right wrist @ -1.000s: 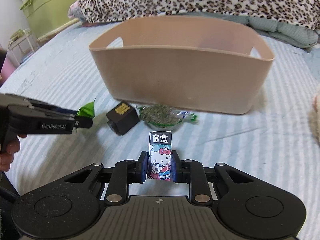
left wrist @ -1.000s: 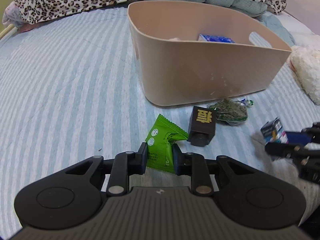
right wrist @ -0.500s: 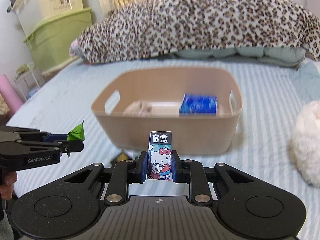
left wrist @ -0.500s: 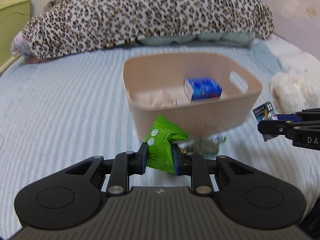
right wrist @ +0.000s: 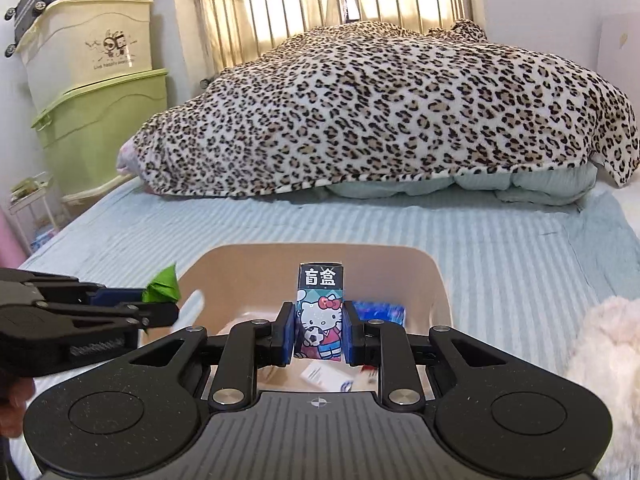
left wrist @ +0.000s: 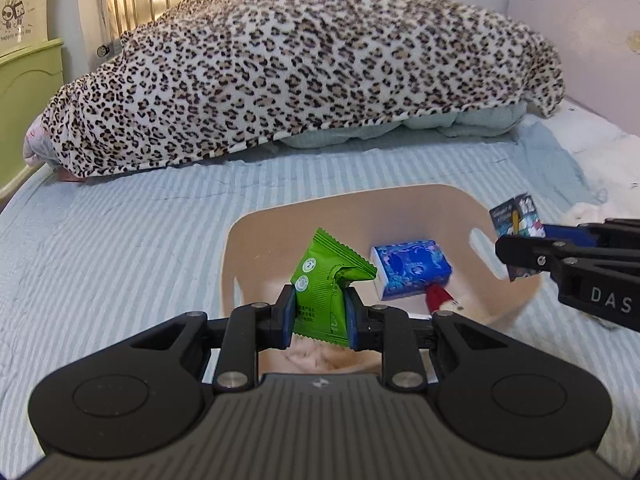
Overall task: Organize objects
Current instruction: 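Move both items over the basket and open both tools to drop them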
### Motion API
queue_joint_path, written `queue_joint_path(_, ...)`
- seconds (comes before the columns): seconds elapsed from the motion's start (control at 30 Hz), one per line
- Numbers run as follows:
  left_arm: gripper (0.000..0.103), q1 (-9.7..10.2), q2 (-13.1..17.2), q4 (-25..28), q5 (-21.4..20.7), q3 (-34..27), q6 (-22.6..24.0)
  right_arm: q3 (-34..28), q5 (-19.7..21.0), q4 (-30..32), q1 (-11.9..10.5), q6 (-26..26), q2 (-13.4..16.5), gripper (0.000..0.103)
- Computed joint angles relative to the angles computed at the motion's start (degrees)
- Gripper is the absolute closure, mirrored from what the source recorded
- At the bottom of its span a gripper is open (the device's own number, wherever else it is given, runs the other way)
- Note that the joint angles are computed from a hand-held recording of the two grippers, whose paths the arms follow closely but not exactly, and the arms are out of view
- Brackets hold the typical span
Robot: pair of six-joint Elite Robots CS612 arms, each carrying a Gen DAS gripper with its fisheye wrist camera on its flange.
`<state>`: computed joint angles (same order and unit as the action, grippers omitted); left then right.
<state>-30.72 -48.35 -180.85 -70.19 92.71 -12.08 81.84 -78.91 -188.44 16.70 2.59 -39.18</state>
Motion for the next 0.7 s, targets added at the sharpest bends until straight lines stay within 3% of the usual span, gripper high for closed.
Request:
queue_joint_path(0.43,0.076,1.05,7.6,16.0,-0.9,-11.6,-1.7,-10.6,-6.8,12.0,0.8,-4.9,6.5,0.082)
queue_joint_path(0.57,0.073,1.07,8.4,17.4,-0.6,-12.4,-3.1,-12.0,-5.5,16.4,0.4,-3.3,7.3,0.081)
queue_joint_path(0.6,0.07,1.12,8.4,17.3,-0.9,-12.3,-3.4,-12.2,-5.4,17.3,0.5,-3.1,7.4,0.069)
queue_joint_path(0.67,0.065,1.13,8.0,17.5,-1.2,-11.9,-3.8,-12.1,-6.0,17.3,0.6,-3.3,7.5,0.061)
queue_joint_path(0.7,0.051,1.04,7.6,18.0,-0.8,-11.6,-4.2,-11.9,-6.4,17.1,0.6,-3.5,7.5,0.052)
